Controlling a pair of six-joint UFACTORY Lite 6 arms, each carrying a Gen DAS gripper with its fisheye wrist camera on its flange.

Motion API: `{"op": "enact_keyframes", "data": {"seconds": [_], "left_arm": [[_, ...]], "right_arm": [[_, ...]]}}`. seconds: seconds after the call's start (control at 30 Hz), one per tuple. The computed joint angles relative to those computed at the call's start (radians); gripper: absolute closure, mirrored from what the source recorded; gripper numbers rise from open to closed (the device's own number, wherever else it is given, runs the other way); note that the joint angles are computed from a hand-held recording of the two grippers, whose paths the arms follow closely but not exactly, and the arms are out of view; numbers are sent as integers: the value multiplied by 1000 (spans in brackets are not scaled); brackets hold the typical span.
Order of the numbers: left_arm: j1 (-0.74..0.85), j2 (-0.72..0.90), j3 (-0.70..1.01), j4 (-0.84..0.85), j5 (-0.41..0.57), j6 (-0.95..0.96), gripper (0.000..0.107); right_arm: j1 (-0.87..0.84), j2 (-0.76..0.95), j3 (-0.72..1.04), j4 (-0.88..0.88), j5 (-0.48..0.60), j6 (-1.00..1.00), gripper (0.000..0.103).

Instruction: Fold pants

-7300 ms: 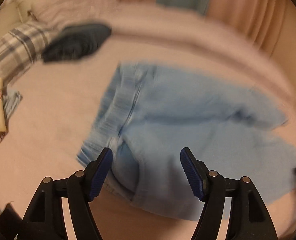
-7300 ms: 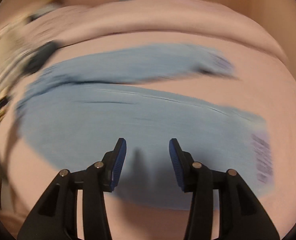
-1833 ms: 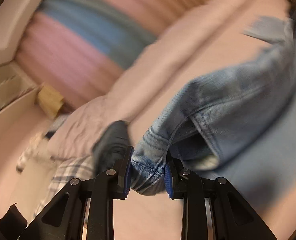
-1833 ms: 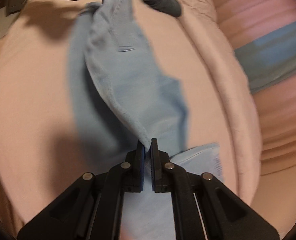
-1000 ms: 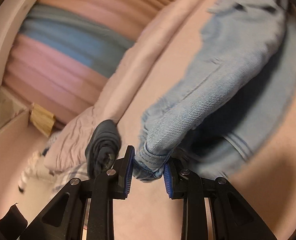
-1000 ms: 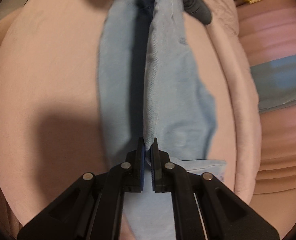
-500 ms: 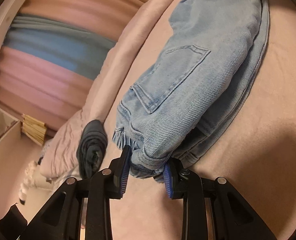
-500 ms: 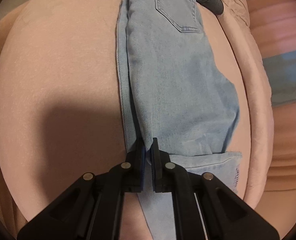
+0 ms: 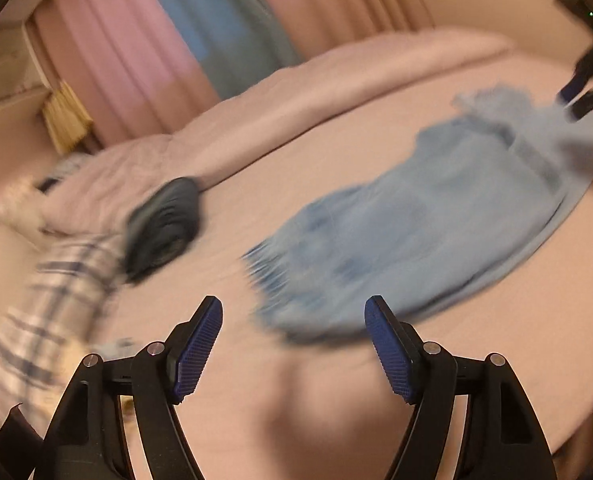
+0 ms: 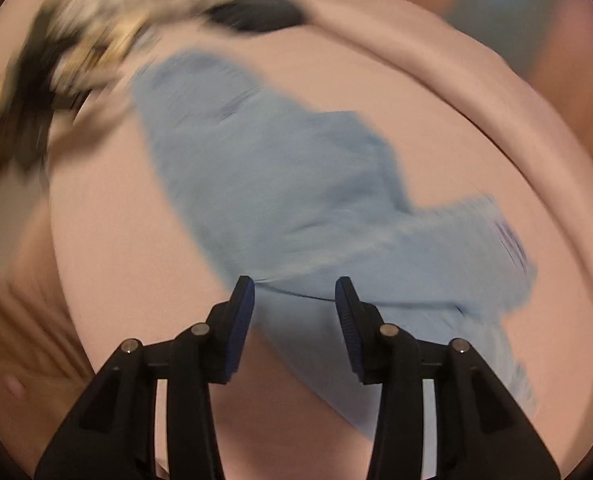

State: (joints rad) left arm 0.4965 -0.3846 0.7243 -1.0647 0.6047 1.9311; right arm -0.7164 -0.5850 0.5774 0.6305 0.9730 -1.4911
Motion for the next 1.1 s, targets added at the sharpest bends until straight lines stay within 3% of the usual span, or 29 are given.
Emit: {"op": "enact_keyframes", "data": {"seconds": [0.07,0.2,0.37,0.5,0.7,0.77,0.8,0.83,0.93,1.03,1.07,1.1], "left_arm": [[-150,-12,-2,98,24,-209,33],[-545,20,16,255,-50,-606,33],[-912,266,164,286,-177,-819,33],[-1000,429,264,340,-206,-939,33],[-991,496,306,247,-186,-884,43],[-1003,494,306,234,-185,-877,50],[-1001,500,312,214,-170,-858,60],[-999,508,316,203,-152,-851,70],[-1006,503,302,244,-150,-882,85],[-1007,496,301,205,-119,-861,99],[-1011,487,295,205,-123,-863,100],[-1011,481,292,205,-124,-860,101]], "right_arm": [[-98,164,117,37,-19,50,58],[-146,413,307,21,-40,251,56],[-36,618,496,-68,-100,495,56],[121,802,691,-124,-107,720,56],[312,1117,1038,-338,-122,1041,55],[361,1213,1142,-458,-116,1170,55],[382,1250,1178,-516,-120,1231,55],[389,1273,1200,-532,-117,1251,55],[401,1351,1273,-553,-84,1302,56],[403,1312,1213,-567,-140,1277,82],[377,1295,1201,-501,-132,1231,96],[348,1256,1164,-446,-142,1191,97]]}}
